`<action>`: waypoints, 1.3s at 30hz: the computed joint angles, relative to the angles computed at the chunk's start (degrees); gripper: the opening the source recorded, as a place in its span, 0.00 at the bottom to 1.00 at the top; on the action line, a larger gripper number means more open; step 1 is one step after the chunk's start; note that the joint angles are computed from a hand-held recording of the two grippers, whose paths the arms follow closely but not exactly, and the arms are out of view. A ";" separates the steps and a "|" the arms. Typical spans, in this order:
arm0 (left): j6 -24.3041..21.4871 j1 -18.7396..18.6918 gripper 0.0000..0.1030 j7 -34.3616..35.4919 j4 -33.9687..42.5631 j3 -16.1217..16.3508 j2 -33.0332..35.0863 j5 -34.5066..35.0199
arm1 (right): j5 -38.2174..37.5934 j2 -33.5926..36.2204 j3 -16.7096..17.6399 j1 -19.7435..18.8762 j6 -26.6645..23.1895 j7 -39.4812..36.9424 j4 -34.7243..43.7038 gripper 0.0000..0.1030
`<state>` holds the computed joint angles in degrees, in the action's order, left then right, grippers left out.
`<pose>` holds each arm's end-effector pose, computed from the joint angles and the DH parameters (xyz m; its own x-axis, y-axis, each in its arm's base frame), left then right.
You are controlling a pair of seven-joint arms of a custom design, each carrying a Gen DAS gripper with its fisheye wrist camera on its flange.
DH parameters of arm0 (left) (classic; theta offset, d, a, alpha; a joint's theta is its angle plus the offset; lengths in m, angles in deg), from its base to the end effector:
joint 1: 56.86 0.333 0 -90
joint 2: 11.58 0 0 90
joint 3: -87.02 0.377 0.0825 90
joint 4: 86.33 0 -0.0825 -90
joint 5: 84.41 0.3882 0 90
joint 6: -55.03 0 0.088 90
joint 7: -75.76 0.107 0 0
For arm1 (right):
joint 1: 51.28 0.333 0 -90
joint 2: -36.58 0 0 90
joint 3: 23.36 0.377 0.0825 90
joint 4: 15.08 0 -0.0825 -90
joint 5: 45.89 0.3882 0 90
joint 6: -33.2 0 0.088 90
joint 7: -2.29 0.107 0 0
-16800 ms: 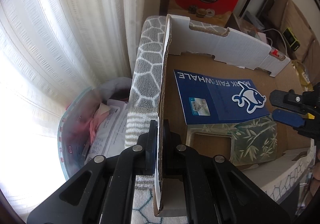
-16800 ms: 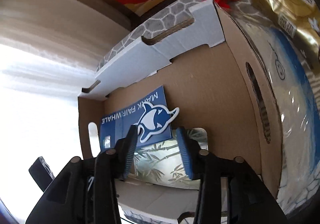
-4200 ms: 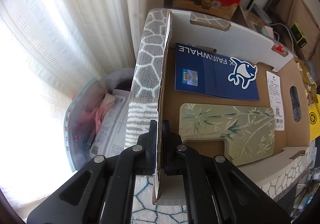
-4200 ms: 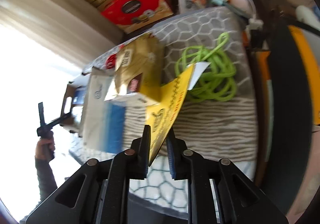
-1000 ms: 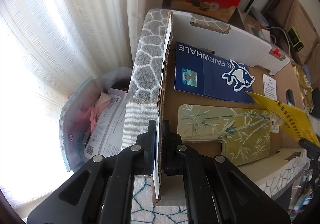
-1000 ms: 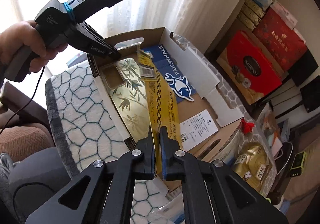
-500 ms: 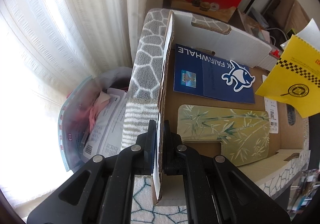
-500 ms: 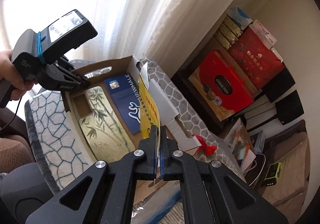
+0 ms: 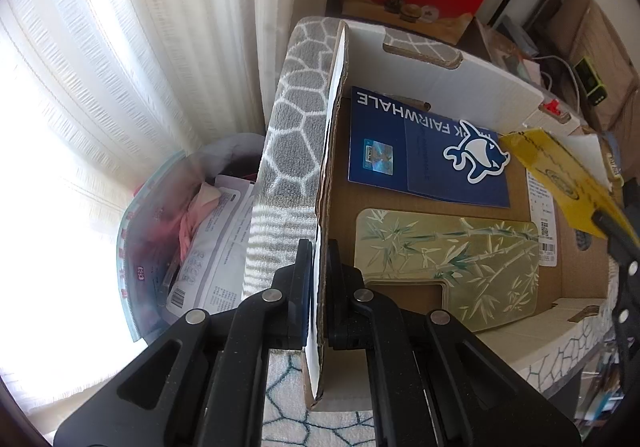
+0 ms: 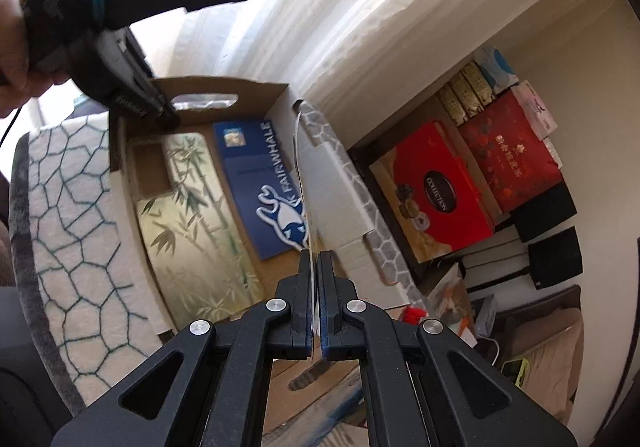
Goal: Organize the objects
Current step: 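Carry the yellow envelope over the box and lower it inside, then release the yellow envelope in the box and move the right tool to the mask pack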
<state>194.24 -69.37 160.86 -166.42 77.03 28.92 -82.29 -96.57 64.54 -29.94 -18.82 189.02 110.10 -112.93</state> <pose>0.7536 -0.2715 0.3720 -0.2832 -0.9529 0.1084 -0.9178 0.2365 -0.3190 0.6420 0.3582 0.4080 0.5547 -0.6051 0.5711 -0.4692 -0.7943 -0.3859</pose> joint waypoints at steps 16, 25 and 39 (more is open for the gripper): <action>-0.39 -0.15 0.05 -0.14 0.54 0.13 0.30 0.10 | 58.80 -7.85 22.34 -23.30 2.23 -33.86 -9.93 0.64; -0.44 -0.10 0.05 -0.40 0.66 0.03 0.43 -0.18 | 60.53 -14.29 11.30 -17.89 2.43 -19.28 -15.96 0.64; -0.55 0.03 0.05 -0.32 0.41 0.14 0.32 0.10 | 72.10 -17.54 12.39 -22.07 6.26 -19.07 -26.62 0.64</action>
